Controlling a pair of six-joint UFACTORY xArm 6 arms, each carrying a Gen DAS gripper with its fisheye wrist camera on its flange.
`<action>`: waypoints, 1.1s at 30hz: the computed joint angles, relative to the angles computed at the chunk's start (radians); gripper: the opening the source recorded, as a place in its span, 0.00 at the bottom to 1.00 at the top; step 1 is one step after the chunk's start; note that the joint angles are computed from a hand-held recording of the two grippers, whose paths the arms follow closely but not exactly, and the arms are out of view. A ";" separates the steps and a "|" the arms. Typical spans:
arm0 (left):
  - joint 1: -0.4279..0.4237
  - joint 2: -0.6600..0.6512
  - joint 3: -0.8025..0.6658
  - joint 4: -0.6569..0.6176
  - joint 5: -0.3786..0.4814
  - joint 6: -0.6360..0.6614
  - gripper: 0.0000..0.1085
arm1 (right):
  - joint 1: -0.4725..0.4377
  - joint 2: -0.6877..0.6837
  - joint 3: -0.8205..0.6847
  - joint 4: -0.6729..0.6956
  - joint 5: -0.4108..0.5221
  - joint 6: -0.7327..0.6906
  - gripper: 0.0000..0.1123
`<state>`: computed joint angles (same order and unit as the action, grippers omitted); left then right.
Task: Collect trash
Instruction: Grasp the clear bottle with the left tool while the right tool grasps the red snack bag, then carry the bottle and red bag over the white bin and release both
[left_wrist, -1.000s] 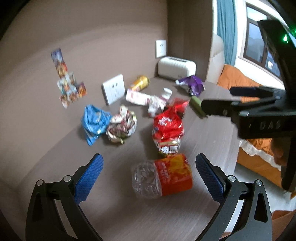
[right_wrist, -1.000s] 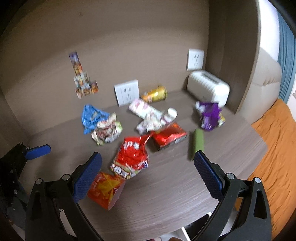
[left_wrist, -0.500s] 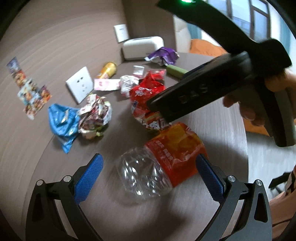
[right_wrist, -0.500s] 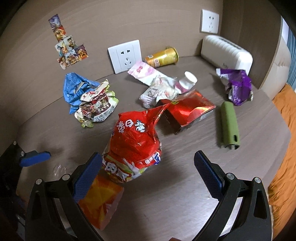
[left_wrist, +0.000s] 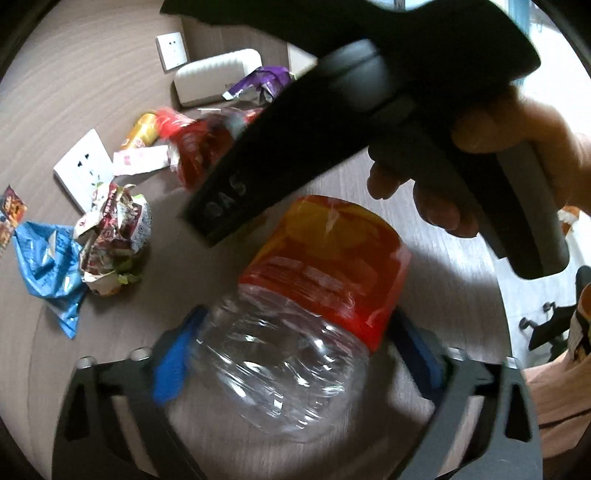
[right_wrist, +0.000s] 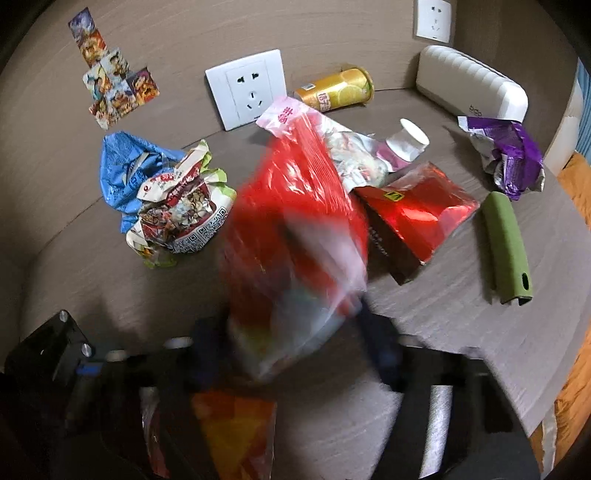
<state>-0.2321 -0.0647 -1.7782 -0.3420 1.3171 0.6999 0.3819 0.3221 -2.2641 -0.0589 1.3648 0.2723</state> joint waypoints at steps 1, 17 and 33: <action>0.004 0.006 -0.009 -0.014 0.010 -0.005 0.74 | 0.001 -0.007 0.013 -0.002 -0.012 0.001 0.32; -0.018 -0.003 -0.092 0.001 0.021 -0.072 0.72 | -0.016 -0.211 0.168 -0.043 -0.110 0.026 0.30; -0.322 0.105 -0.248 0.041 0.018 -0.230 0.72 | -0.264 -0.749 0.679 -0.164 -0.050 0.084 0.30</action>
